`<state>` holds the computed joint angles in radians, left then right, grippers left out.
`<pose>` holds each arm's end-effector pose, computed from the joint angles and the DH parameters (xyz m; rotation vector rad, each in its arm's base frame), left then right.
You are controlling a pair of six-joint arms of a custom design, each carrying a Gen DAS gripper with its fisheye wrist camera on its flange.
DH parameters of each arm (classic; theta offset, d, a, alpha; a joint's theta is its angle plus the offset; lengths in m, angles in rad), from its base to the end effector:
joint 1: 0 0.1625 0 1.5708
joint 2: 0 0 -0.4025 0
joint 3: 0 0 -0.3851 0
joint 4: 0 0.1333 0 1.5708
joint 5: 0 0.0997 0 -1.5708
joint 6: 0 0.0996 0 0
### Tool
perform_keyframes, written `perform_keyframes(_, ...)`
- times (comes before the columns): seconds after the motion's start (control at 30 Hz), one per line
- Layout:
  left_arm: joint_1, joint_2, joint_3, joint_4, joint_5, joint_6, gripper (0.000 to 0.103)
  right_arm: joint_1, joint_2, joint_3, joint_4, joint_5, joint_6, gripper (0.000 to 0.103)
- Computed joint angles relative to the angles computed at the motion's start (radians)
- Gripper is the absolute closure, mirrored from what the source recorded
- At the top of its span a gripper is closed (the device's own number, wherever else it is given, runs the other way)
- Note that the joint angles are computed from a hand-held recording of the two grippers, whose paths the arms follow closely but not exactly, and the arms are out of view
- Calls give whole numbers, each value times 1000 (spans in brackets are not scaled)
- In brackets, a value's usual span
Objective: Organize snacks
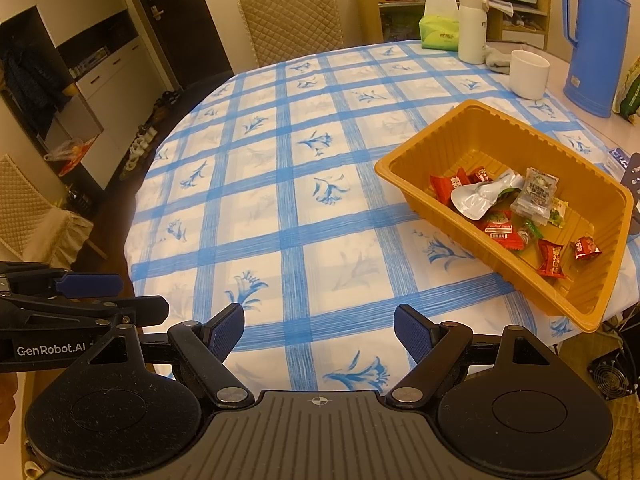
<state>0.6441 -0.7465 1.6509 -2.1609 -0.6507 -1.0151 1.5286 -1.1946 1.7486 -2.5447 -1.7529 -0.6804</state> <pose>-0.3599 -0.5361 0.0449 0.0780 2.2835 -0.7278 0.0896 -0.6107 0.2855 0.8231 -2.6643 0.4658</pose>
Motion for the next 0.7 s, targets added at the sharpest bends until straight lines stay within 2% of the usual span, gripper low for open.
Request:
perform_keyframes(0.5, 7, -3, 10, -55, -3, 51, 49, 5, 2, 3, -17, -8, 20, 21)
perform_keyframes(0.7, 17, -3, 6, -75, -24, 90, 48, 9, 5, 8, -34, -19, 34, 21)
